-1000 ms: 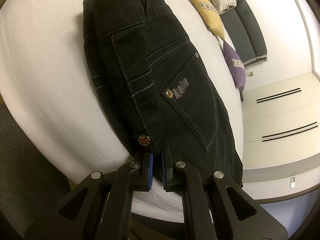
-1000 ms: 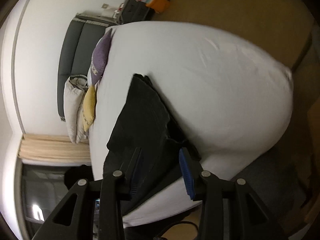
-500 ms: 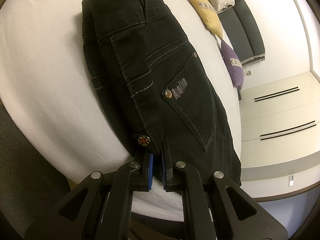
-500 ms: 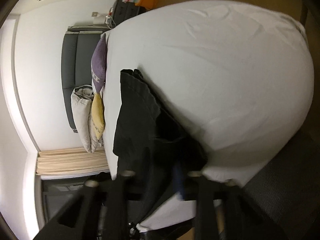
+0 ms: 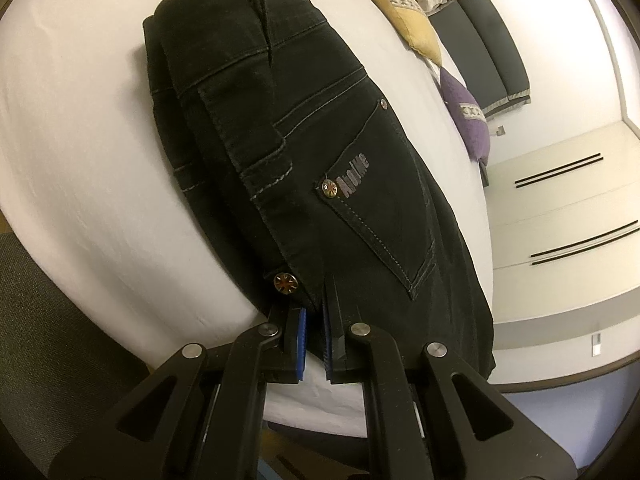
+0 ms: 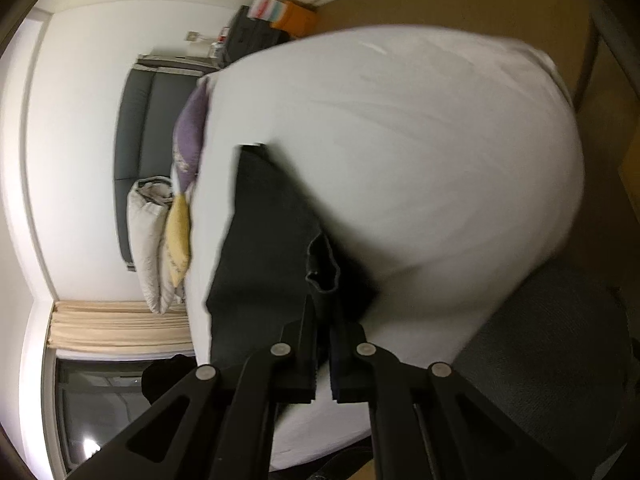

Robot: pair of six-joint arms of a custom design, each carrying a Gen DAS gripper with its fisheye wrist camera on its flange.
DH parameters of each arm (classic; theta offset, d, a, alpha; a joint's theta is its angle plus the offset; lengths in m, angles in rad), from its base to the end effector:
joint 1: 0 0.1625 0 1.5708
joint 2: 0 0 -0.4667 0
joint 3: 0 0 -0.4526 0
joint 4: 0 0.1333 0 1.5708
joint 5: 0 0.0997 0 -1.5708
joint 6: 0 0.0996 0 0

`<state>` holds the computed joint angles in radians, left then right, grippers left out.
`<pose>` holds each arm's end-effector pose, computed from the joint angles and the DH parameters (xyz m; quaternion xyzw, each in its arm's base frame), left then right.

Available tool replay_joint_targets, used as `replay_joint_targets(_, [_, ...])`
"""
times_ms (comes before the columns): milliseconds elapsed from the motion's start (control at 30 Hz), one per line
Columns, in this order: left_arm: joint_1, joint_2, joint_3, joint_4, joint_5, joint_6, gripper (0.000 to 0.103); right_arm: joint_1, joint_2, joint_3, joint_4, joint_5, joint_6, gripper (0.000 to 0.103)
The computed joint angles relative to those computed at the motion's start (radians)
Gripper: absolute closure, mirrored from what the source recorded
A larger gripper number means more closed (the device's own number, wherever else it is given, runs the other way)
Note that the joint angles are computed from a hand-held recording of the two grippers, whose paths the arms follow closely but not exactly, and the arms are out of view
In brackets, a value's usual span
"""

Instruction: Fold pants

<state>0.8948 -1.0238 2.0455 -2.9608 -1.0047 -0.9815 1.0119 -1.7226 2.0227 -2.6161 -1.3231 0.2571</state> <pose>-0.2312 -0.5866 0.1325 -0.1942 0.9252 -0.3212 0.0559 -0.1317 -0.5080 0.4867 0.3254 0.8662 -0.3744 0.0594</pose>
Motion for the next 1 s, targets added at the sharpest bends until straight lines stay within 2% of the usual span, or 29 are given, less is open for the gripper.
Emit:
replay_joint_targets(133, [0.013, -0.007, 0.01, -0.031, -0.036, -0.009, 0.097, -0.029, 0.004, 0.008, -0.021, 0.055, -0.003, 0.101])
replay_joint_targets(200, [0.017, -0.015, 0.016, -0.043, -0.057, -0.001, 0.097, -0.02, -0.001, -0.005, 0.006, 0.037, -0.028, 0.099])
replay_joint_targets(267, [0.017, -0.03, 0.019, -0.029, -0.077, -0.004, 0.095, -0.013, -0.015, -0.021, 0.044, 0.006, -0.008, 0.091])
replay_joint_targets(300, [0.013, -0.036, 0.02, -0.016, -0.077, -0.004, 0.092, 0.004, -0.024, -0.032, 0.056, -0.059, 0.01, 0.086])
replay_joint_targets(333, [0.004, -0.048, 0.016, 0.022, -0.069, -0.004, 0.089, 0.028, -0.033, -0.043, 0.06, -0.158, 0.02, 0.079])
replay_joint_targets(400, [-0.012, -0.072, 0.01, 0.099, -0.063, -0.003, 0.089, 0.071, -0.045, -0.062, 0.043, -0.3, 0.009, 0.079])
replay_joint_targets(433, [-0.021, -0.084, 0.007, 0.131, -0.065, -0.001, 0.089, 0.086, -0.047, -0.071, 0.029, -0.32, -0.003, 0.079])
replay_joint_targets(533, [-0.06, -0.105, -0.015, 0.207, -0.052, 0.039, 0.089, 0.161, -0.017, -0.119, 0.002, -0.291, -0.107, 0.079])
replay_joint_targets(633, [-0.084, -0.083, -0.067, 0.176, -0.048, 0.143, 0.089, 0.258, 0.094, -0.205, 0.079, -0.153, -0.245, 0.079])
replay_joint_targets(733, [-0.067, -0.003, -0.164, 0.113, -0.075, 0.267, 0.089, 0.319, 0.231, -0.294, 0.155, -0.071, -0.305, 0.079])
replay_joint_targets(800, [-0.051, 0.063, -0.244, 0.132, -0.092, 0.34, 0.089, 0.355, 0.343, -0.363, 0.189, -0.047, -0.327, 0.079])
replay_joint_targets(867, [-0.021, 0.132, -0.329, 0.161, -0.11, 0.419, 0.089, 0.363, 0.431, -0.427, 0.244, -0.008, -0.325, 0.079])
replay_joint_targets(900, [-0.011, 0.161, -0.369, 0.204, -0.105, 0.421, 0.089, 0.366, 0.467, -0.448, 0.247, -0.016, -0.328, 0.079])
replay_joint_targets(967, [0.013, 0.192, -0.411, 0.266, -0.077, 0.411, 0.089, 0.37, 0.52, -0.478, 0.239, -0.103, -0.304, 0.079])
replay_joint_targets(1000, [0.03, 0.198, -0.418, 0.284, -0.077, 0.394, 0.089, 0.36, 0.534, -0.487, 0.245, -0.119, -0.29, 0.079])
